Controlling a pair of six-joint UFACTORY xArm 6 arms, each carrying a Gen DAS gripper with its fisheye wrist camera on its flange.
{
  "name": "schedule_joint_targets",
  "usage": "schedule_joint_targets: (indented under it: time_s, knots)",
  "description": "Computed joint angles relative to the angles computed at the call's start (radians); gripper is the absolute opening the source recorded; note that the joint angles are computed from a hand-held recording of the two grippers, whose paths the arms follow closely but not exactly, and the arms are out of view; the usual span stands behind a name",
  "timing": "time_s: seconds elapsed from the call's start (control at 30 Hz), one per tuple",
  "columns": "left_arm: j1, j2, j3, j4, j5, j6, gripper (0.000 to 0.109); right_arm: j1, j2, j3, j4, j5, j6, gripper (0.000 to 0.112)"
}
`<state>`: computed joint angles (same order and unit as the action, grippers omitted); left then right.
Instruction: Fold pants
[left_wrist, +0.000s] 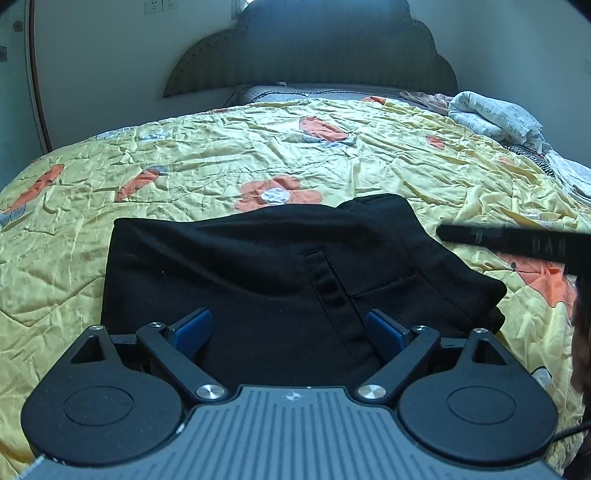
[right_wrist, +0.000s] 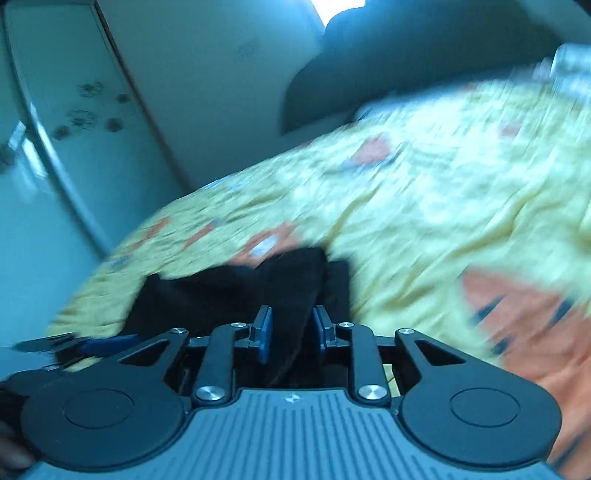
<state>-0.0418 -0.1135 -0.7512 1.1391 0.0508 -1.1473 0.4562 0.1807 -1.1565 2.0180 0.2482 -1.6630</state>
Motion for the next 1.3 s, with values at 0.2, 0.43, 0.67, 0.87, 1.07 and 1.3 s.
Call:
schedule_joint_targets:
  time_s: [0.2,0.43,0.67,0.87,1.07,1.3]
  knots:
    - [-0.014,0.0,-0.009,0.062,0.026,-0.072,0.095,0.04,0.055,-0.092,-0.25,0.054,0.053,0.024]
    - [-0.02,-0.013,0.003,0.054,0.038,-0.075,0.097,0.067,0.244,-0.281,-0.63,0.008,0.353,0.024]
    - [-0.003,-0.026,0.017,0.001,0.011,-0.031,0.097,0.086,0.133,-0.175,-0.514,-0.021,0.218,0.025]
    - [-0.016,-0.017,0.018,0.021,0.023,-0.026,0.097,0.084,0.11,-0.11,-0.533,-0.022,0.239,0.025]
    - [-0.022,-0.02,0.022,0.013,0.032,-0.021,0.098,0.08,0.109,-0.109,-0.469,-0.016,0.198,0.025]
    - [-0.027,-0.023,0.022,0.037,0.044,-0.044,0.099,0.074,0.104,-0.101,-0.378,-0.004,0.121,0.025]
